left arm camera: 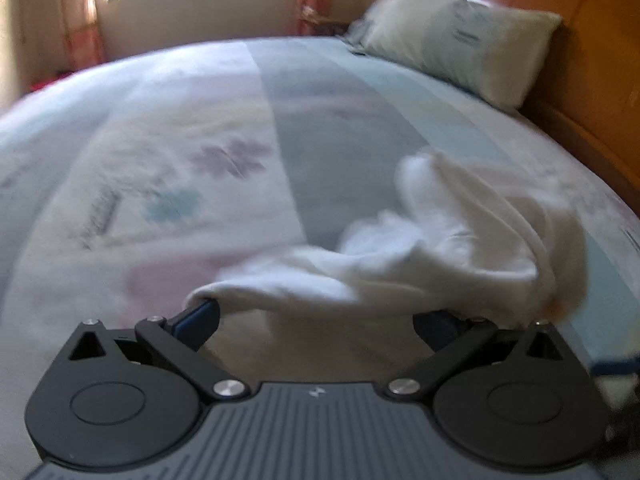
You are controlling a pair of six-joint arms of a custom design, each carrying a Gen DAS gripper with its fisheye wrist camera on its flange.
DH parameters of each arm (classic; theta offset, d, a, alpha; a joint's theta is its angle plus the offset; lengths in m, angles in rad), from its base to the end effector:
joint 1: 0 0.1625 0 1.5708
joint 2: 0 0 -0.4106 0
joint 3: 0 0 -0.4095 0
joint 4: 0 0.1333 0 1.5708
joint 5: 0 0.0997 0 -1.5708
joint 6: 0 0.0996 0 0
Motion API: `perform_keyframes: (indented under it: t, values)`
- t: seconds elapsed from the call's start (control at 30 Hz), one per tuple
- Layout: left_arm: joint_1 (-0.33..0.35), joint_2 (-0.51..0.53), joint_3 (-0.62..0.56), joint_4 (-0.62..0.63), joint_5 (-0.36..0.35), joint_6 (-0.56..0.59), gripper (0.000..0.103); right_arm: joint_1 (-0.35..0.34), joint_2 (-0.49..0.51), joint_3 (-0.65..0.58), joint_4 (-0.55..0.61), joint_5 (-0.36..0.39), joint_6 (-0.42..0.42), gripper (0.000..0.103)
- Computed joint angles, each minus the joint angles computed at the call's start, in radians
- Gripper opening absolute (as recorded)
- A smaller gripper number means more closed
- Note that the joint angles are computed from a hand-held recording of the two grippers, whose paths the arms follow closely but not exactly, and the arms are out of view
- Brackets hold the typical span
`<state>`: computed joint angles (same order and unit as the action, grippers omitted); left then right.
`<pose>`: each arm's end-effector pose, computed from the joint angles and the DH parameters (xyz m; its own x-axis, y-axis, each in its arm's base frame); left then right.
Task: Fold clothes
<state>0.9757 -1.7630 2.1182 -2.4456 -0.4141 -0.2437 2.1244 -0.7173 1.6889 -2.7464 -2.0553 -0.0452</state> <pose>-0.0450 -0.4670 0.4378 -0.6881 -0.3198 -0.6514 0.3303 0.6612 -0.6736 0.4187 -0.5122 0.0281 -0.7783 -0.4222 0.4648 -0.5506 0.8148 -0.1818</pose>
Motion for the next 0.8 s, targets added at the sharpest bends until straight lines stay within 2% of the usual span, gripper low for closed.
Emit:
perform_keyframes:
  t: [0.2,0.3,0.47,0.57,0.6,0.67,0.8]
  values:
    - [0.023,0.032,-0.058,0.012,0.115,0.017,0.102,0.001,-0.014,0.016,-0.015,0.005,-0.014,0.103]
    - [-0.005,-0.018,-0.031,0.072,0.068,-0.016,0.102,0.003,-0.019,0.024,-0.032,0.004,-0.018,0.103]
    - [-0.043,-0.076,0.012,0.130,-0.041,0.003,0.102,0.008,-0.010,0.008,-0.037,0.019,-0.013,0.103]
    - [-0.041,-0.050,0.022,0.136,0.016,0.058,0.102,0.012,-0.008,0.005,-0.035,0.022,-0.021,0.103]
    - [-0.039,-0.039,0.025,0.133,0.055,0.071,0.102,0.012,-0.010,0.006,-0.033,0.024,-0.022,0.103]
    - [-0.018,-0.017,0.030,0.057,0.101,0.148,0.102,0.012,-0.014,0.008,-0.029,0.028,-0.022,0.103]
    - [0.056,0.031,-0.014,0.045,0.126,0.208,0.102,0.011,-0.011,0.005,-0.018,0.019,-0.012,0.103]
